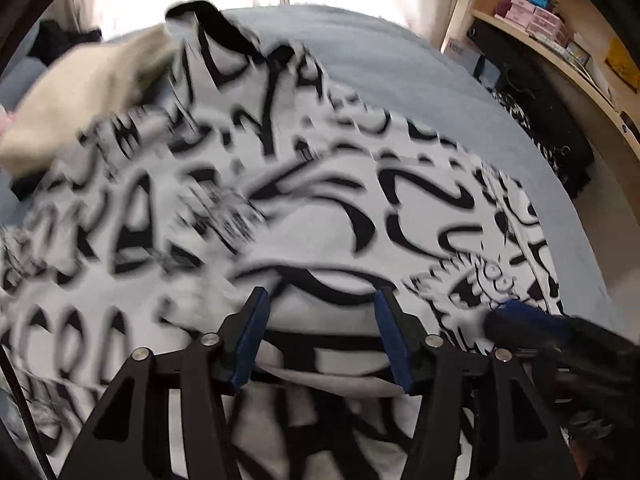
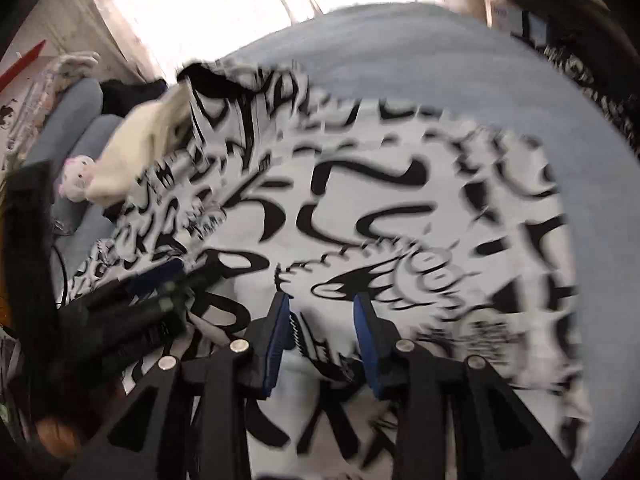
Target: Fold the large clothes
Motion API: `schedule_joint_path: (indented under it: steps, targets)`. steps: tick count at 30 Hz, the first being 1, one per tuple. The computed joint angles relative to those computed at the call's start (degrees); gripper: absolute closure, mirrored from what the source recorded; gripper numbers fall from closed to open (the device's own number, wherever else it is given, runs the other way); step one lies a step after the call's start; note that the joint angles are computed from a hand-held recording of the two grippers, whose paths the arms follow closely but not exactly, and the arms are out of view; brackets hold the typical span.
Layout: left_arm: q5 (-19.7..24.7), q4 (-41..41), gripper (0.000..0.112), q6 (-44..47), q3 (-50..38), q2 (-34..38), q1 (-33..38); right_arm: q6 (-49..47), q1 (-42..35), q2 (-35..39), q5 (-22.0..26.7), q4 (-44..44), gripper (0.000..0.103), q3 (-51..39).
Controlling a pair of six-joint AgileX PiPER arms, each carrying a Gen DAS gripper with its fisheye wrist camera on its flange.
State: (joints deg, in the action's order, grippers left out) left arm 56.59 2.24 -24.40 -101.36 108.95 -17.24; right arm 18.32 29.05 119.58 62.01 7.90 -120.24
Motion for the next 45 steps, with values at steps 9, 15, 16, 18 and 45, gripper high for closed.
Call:
schedule_joint_path:
  steps: [9,15,16,18,45]
  targets:
    - [-6.66,0.91,0.060,3.55,8.76,-0.76,-0.78,5.11,-7.06,-7.12,-2.29,-9.22,0.103,16.46]
    - [-7.15,-3.42,0.060,5.94,9.18,-1.13,1.51,0.53,-10.75,-12.10,-4.94,-3.82,0.103,23.05]
    - [-6.85,-3.72,0.060,5.90,8.69,-0.83,1.77,2.69,-9.04,-12.00,-4.40,-6.93,0.103,22.49]
    - [-5.01,-4.70,0.060,5.63,7.29,-0.66,2.34,4.04,-7.90,-12.12,-4.26,-7.47,0.098,22.06]
    - [0.27,11.39,0.058,-0.23,36.90,-26.65,3.90,-4.66,1.15,-23.10,-15.31,-3.09,0.103,41.96]
